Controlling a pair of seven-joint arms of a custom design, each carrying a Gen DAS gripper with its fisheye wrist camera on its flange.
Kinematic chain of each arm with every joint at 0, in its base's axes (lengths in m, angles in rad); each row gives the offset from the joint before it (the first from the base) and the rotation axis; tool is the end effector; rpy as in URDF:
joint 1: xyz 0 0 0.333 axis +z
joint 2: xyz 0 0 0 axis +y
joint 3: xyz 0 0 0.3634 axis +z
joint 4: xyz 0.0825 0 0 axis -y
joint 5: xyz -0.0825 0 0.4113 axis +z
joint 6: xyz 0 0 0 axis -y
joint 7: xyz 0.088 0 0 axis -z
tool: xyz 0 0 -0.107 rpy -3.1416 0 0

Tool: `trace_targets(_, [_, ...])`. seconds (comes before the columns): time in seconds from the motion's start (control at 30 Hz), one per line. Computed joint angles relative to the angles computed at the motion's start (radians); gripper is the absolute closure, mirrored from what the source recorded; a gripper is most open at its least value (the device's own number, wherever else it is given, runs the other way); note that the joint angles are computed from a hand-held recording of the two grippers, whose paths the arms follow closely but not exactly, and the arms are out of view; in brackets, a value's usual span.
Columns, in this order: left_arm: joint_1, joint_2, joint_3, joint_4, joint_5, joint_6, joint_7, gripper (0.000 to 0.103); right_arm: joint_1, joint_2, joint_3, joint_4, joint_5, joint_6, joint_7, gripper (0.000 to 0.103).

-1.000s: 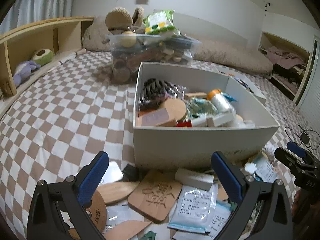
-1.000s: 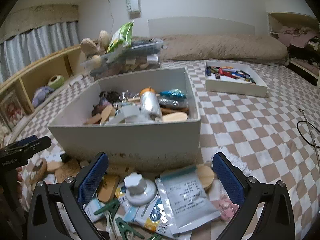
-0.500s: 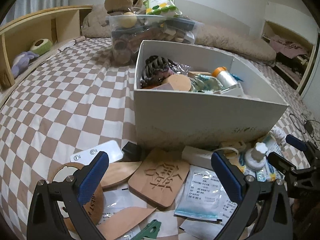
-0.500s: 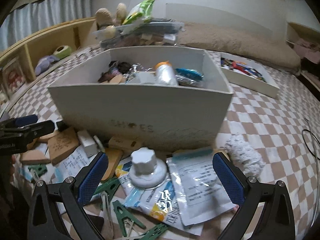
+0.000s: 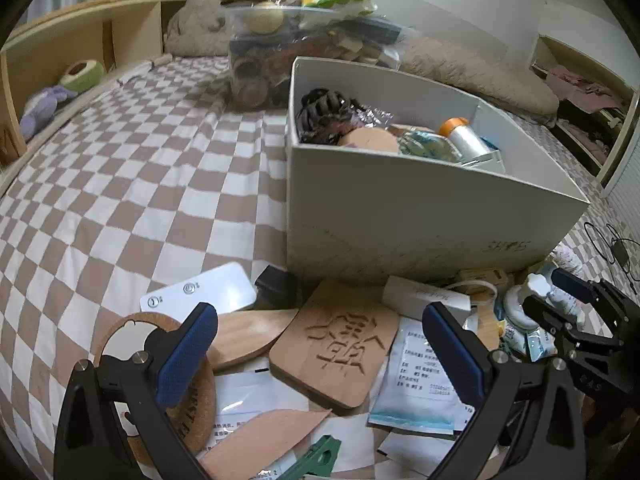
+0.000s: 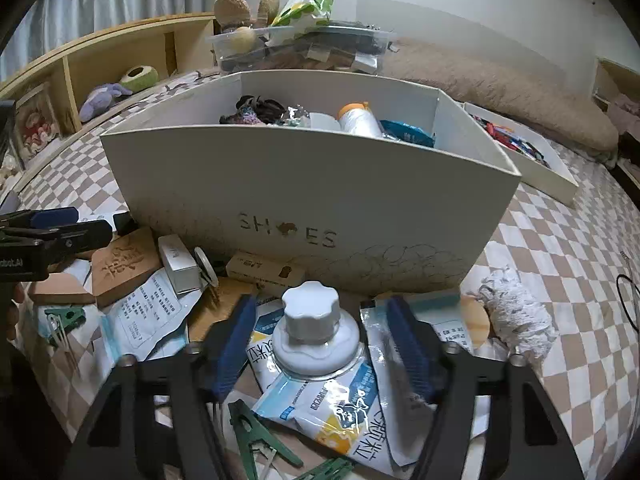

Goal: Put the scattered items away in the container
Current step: 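Grasp the white knob-topped bottle with the right tool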

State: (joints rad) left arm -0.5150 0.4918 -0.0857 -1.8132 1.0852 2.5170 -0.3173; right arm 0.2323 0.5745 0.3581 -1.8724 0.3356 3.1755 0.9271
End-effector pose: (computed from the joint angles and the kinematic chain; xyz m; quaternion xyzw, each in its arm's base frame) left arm 0.5852 -0.4028 0.3119 -0.7982 0.4957 -0.2326 0.2510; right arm 0.6392 0.3472 0.3213 -0.8520 0.3635 -0.1628 0.3397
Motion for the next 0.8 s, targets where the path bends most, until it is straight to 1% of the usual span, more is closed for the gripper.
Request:
trace_targets(0.1, [0.011, 0.003, -0.008, -0.003, -0.035, 0.002, 0.023, 0.0, 0.019, 0.005, -0.022, 0.011, -0.002, -0.015, 0.009, 0.045])
trace_targets(0.13, [0.012, 0.005, -0.009, -0.002, -0.042, 0.001, 0.03, 0.0, 0.029, 0.007, -0.034, 0.015, -0.004, -0.02, 0.013, 0.052])
trace_targets(0.17, [0.013, 0.008, -0.01, 0.0, -0.05, 0.002, 0.039, 0.0, 0.048, 0.008, -0.056, 0.02, -0.005, -0.028, 0.023, 0.056])
trace_targets(0.2, [0.015, 0.01, -0.011, 0.001, -0.058, 0.006, 0.05, 0.0, 0.068, 0.01, -0.08, 0.026, -0.006, -0.035, 0.036, 0.058])
trace_targets(0.23, [0.015, 0.012, -0.01, 0.002, -0.064, 0.01, 0.056, 0.0, 0.078, 0.011, -0.091, 0.029, -0.004, -0.039, 0.045, 0.059])
trace_targets(0.27, [0.015, 0.015, -0.01, 0.003, -0.071, 0.014, 0.062, 0.0, 0.067, 0.013, -0.08, 0.033, -0.002, -0.045, 0.043, 0.06])
trace_targets(0.33, [0.005, 0.019, -0.003, 0.009, -0.074, -0.007, 0.066, 0.0, 0.043, 0.013, -0.051, 0.033, 0.005, -0.053, 0.031, 0.068])
trace_targets(0.4, [0.0, 0.022, 0.001, 0.013, -0.07, -0.017, 0.07, 0.0, 0.038, 0.009, -0.043, 0.027, 0.015, -0.043, 0.03, 0.072])
trace_targets(0.47, [0.007, 0.023, -0.001, 0.009, -0.071, 0.008, 0.081, 0.001, 0.008, 0.009, -0.009, 0.025, 0.031, -0.043, 0.024, 0.072])
trace_targets(0.63, [0.023, 0.031, -0.004, 0.004, -0.085, 0.082, 0.133, 0.002, -0.118, 0.02, 0.123, 0.039, 0.117, -0.096, -0.03, 0.072])
trace_targets(0.73, [0.036, 0.038, -0.009, 0.002, -0.118, 0.13, 0.184, 0.002, -0.159, 0.022, 0.168, 0.046, 0.181, -0.118, -0.072, 0.072])
trace_targets(0.8, [0.031, 0.04, -0.004, 0.003, -0.136, 0.136, 0.207, 0.002, -0.169, 0.021, 0.18, 0.05, 0.217, -0.127, -0.098, 0.072])
